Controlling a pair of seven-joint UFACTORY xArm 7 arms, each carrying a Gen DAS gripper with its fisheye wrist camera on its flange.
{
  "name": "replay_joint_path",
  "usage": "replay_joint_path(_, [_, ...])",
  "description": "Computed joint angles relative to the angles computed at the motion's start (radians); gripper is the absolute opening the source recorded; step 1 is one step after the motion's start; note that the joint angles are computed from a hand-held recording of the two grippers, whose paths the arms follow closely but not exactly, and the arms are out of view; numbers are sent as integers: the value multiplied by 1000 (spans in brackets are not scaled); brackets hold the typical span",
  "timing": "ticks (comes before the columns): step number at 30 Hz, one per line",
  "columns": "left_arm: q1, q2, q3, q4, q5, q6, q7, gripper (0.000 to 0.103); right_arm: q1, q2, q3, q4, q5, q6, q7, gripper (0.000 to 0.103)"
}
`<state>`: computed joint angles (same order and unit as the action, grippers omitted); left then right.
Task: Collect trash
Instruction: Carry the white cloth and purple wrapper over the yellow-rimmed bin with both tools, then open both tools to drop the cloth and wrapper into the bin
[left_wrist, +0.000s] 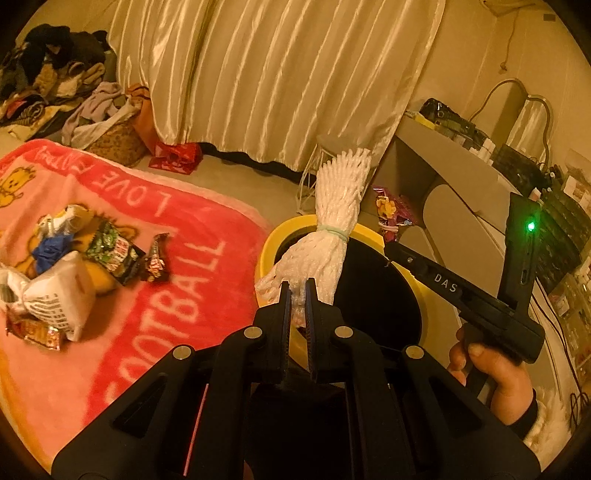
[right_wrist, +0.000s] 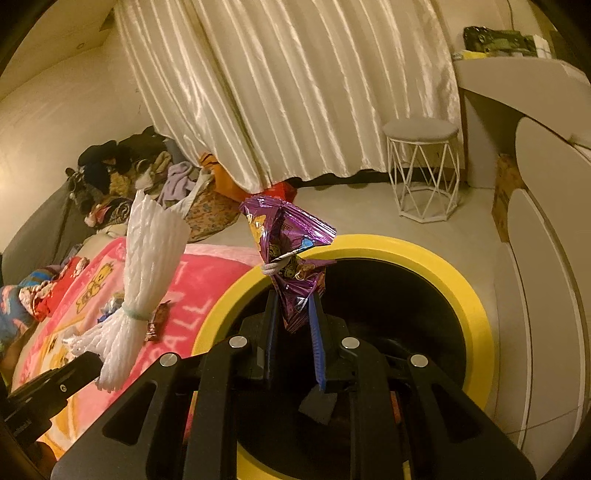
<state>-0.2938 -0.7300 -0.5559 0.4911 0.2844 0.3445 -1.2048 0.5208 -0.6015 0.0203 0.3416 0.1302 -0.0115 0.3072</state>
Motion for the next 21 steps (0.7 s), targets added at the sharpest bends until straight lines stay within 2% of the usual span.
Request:
replay_joint_path(12, [74,166,-58,101,94,1,-20,4,9,29,-56,-3,37,24,-9,16])
replay_joint_path(21, [82,276,-43,156,180,9,-72,4,3,43,-69,4,81,64,-14,16])
